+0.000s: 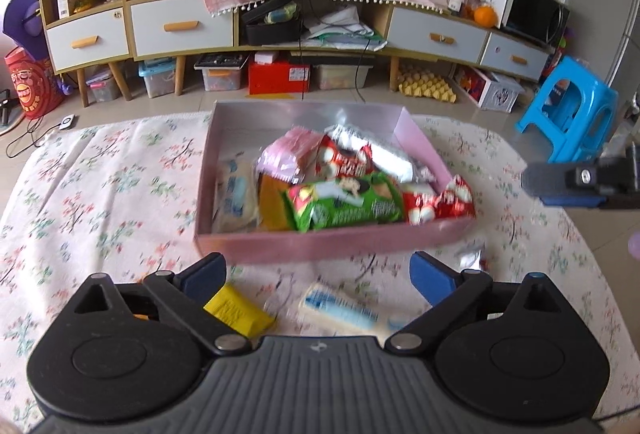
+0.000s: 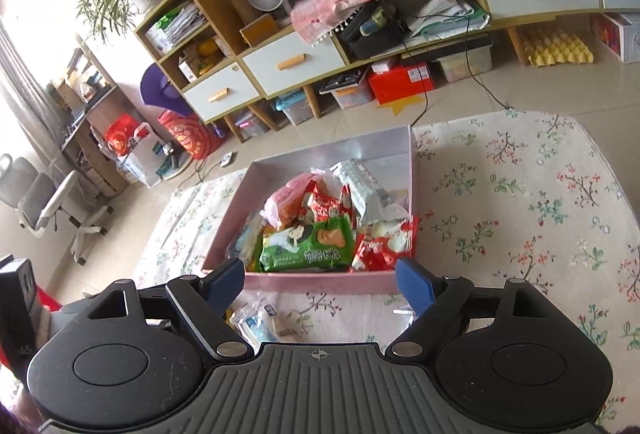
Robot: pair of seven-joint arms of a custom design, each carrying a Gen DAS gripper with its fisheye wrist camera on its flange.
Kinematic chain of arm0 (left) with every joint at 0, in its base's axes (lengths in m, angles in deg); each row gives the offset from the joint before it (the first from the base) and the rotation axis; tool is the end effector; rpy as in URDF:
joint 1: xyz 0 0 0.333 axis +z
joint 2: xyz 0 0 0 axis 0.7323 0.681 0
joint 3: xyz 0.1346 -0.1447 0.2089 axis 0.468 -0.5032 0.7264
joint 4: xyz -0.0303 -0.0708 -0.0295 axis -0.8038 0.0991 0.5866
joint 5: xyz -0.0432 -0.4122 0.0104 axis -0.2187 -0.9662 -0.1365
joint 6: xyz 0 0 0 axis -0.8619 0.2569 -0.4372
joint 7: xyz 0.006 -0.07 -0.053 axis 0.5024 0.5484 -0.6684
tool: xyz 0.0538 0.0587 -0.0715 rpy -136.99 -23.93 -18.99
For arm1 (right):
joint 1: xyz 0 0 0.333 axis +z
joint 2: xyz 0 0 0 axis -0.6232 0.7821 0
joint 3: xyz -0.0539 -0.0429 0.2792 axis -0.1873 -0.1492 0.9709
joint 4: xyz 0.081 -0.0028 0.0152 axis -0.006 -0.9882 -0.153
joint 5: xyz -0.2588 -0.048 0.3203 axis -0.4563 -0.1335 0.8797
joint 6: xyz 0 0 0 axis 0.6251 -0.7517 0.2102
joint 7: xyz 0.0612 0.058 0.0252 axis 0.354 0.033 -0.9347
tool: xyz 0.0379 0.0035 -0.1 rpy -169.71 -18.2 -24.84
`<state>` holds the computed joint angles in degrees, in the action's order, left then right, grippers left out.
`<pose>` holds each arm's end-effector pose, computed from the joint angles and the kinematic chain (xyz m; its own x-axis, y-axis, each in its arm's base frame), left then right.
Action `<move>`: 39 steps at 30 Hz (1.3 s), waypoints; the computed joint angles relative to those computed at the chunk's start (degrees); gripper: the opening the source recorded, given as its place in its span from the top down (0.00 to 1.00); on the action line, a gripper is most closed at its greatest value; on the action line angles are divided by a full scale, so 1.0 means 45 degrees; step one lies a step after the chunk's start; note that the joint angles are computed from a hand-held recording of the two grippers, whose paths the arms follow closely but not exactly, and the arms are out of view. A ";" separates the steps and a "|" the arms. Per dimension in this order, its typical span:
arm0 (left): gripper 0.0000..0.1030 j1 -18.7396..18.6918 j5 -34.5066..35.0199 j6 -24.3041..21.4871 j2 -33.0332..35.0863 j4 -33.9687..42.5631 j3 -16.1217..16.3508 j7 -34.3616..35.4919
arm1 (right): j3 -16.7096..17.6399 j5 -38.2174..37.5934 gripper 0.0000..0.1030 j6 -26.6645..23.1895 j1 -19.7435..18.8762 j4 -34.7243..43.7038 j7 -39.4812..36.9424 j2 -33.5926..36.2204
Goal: Organize snacks
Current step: 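Grasp the orange-white packet with the left tool while the right tool grasps the brown cake packet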
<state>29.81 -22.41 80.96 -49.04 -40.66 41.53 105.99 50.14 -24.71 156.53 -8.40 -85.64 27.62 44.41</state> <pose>0.4919 -0.3362 0.5252 0.1901 -0.9781 0.0843 -0.6907 -0.1943 -0.6966 0.6120 0.4651 0.5471 0.4947 -0.7409 -0.4543 -0.7552 -0.1078 -0.6466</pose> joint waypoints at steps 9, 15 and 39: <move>0.02 -0.0092 -0.0376 0.0180 -0.1298 -0.1723 -0.0240 -0.0180 | -0.0121 -0.0747 0.18 0.0226 0.0369 -0.1394 -0.0481 -0.0779; 0.02 -0.0206 -0.1079 0.0234 -0.2050 -0.2658 -0.0294 0.0799 | 0.0159 -0.0659 0.14 0.0624 0.0342 -0.2721 -0.1525 -0.1430; 0.38 -0.1001 -0.4352 0.1614 -0.3573 -0.5193 -0.0122 0.5791 | 0.0407 -0.1386 0.13 0.1004 0.1179 -0.4743 -0.3522 -0.2167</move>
<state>25.30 -42.00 88.22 -65.12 -64.02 40.98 132.05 51.98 -30.95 161.05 -3.09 -106.98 11.78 34.65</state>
